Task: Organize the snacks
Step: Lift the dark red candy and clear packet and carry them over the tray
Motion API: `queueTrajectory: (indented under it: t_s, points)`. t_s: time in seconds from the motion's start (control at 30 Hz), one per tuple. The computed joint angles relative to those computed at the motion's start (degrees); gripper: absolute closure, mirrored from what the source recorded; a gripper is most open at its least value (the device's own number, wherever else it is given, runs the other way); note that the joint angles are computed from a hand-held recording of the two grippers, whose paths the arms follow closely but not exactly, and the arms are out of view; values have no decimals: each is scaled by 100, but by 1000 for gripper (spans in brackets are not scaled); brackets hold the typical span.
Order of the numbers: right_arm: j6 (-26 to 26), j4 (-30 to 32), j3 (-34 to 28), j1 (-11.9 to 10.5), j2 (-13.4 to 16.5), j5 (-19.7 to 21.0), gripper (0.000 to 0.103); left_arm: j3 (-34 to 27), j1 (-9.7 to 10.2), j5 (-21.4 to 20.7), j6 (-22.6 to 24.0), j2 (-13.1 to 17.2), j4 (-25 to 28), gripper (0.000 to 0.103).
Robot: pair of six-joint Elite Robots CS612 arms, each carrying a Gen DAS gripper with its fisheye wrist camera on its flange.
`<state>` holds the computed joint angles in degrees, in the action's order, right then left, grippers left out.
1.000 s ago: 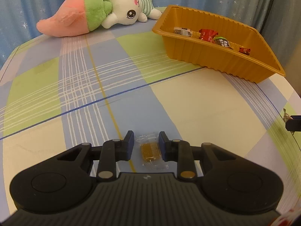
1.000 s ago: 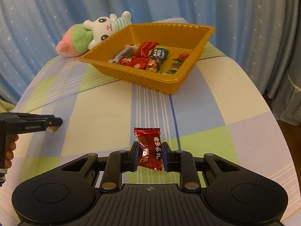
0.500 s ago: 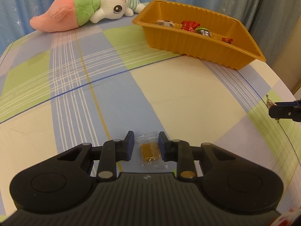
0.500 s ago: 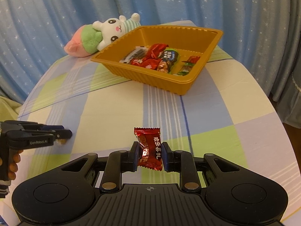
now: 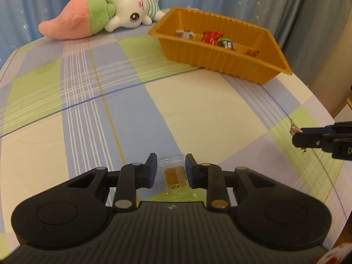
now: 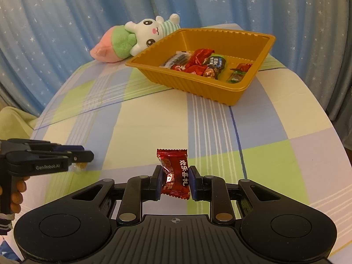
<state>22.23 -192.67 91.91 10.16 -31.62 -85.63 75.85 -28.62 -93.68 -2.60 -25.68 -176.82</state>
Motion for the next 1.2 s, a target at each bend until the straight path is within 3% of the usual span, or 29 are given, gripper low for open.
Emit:
queueTrajectory:
  t_s: [0.27,0.6,0.9,1.2]
  points:
    - [-110,-235,3,-66,-58,-12,78,-121,-34,20,-15,-62,-408,78]
    - [-312,-647,-201,-217,-88,-106,78,-756,-123,30,210,74,-618,78]
    - [-399,-753,-581,-385,16,-118,78,-1634,-227,-14,448,409,-458,78]
    - [-419,-513,-1004,-558,193,-101,78,-2759,-287,-61,572,909,216,78]
